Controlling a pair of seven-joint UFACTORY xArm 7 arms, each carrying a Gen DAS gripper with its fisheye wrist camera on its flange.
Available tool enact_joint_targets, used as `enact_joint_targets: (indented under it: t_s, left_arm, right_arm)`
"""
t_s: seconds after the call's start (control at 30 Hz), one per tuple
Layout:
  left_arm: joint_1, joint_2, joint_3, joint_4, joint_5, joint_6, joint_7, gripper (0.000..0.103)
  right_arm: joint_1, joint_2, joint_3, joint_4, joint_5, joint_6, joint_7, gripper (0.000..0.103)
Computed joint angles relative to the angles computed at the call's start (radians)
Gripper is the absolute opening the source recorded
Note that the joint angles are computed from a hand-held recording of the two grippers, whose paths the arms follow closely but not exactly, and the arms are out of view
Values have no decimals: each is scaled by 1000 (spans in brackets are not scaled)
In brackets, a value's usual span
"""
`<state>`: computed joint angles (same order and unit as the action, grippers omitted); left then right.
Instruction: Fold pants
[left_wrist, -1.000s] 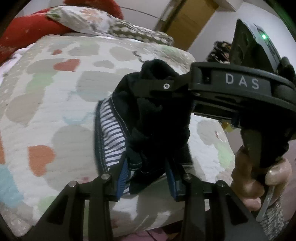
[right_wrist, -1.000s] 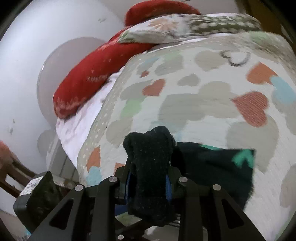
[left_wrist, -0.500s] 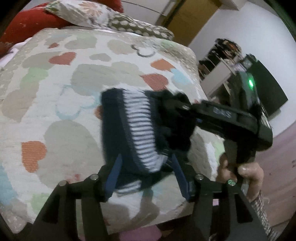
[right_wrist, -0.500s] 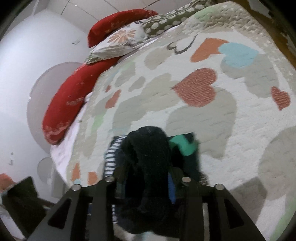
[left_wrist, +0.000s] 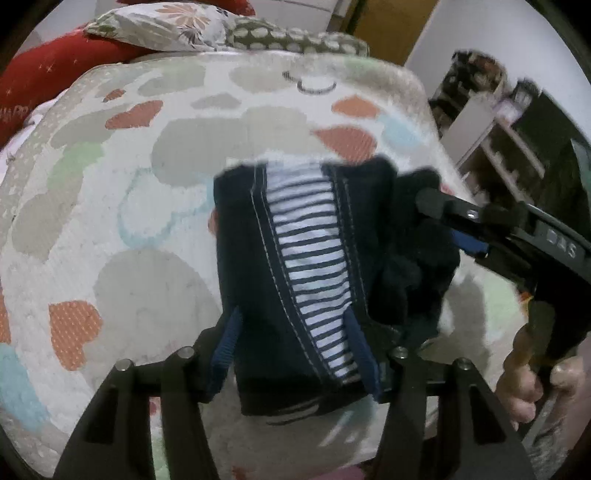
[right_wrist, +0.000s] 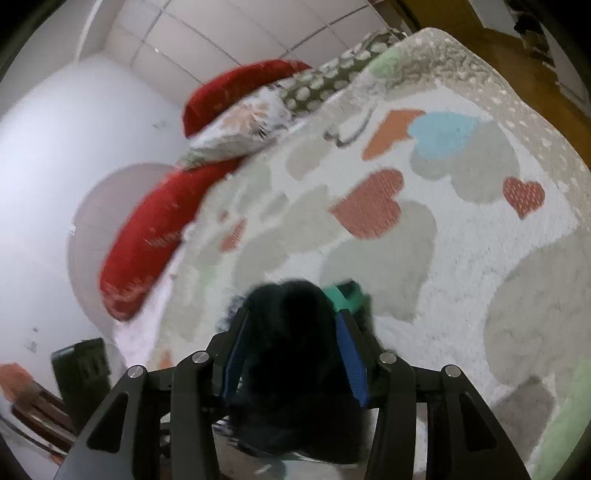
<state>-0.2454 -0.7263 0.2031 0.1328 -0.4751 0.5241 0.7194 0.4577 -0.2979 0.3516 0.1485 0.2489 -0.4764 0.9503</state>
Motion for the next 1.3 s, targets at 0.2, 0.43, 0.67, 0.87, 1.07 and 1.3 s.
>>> enact_joint_targets:
  t_s: [0.2,0.43,0.67,0.87,1.07,1.3]
  left_arm:
    - [23,14,97,62,-48,127,78,68]
    - [41,202,182,207,-255,213,181,84]
    - [33,472,150,340,-400,296,280,87]
    - [79,472,56,354,-406,341,289,48]
    - [131,446,-46,373,-424,325,276,44]
    - [138,511,-141,454,-461,218,255,46]
  right_arm:
    - [-128,75,237,11,251,43,-75,77]
    - [10,230,-130,-60,-219,-325,227,79]
    - [-46,421,-148,26,-348,-468,235,79]
    - [-65,459,-133,95,-382,-425,214,62]
    - [-105,420,-142,112,-466,-375,261,44]
    - [-132,307,-177,183,-513,-183,224,44]
